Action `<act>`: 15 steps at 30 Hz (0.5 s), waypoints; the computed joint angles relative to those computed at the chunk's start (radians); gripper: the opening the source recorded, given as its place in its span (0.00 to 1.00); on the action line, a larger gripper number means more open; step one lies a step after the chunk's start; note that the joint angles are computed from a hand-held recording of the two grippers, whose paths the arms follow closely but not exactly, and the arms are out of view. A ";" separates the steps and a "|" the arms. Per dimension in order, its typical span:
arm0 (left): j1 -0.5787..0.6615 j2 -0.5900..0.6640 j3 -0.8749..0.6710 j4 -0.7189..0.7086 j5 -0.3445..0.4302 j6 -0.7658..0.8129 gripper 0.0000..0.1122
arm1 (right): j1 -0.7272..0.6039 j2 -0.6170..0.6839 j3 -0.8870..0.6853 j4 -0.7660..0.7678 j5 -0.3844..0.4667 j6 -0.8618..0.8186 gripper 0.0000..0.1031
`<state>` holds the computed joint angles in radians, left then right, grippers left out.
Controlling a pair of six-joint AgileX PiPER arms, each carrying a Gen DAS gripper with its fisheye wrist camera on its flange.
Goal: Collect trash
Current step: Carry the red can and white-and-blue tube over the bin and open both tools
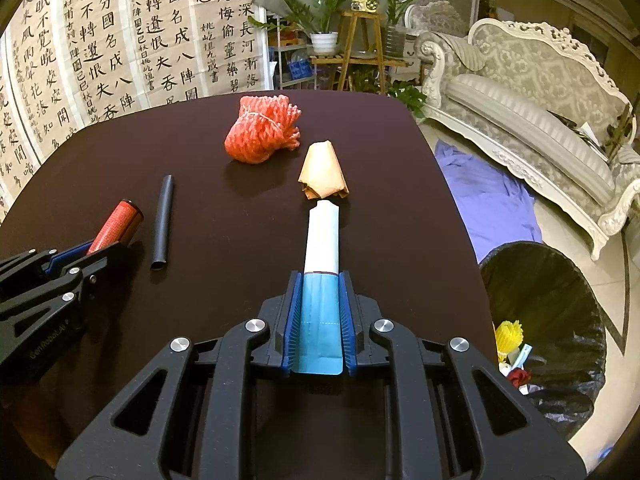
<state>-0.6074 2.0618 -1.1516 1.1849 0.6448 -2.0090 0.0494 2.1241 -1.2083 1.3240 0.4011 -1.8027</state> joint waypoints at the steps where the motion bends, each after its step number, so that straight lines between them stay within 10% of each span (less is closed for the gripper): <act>1: -0.006 -0.002 0.000 0.001 0.004 -0.003 0.22 | -0.005 -0.003 0.005 0.012 0.003 -0.012 0.18; 15: -0.074 0.027 -0.104 -0.044 0.050 0.071 0.22 | -0.106 -0.052 0.059 0.153 0.038 -0.158 0.18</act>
<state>-0.6809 2.0885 -1.2560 1.1411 0.6947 -1.9380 -0.0563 2.0719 -1.1497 1.4769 0.4387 -1.9606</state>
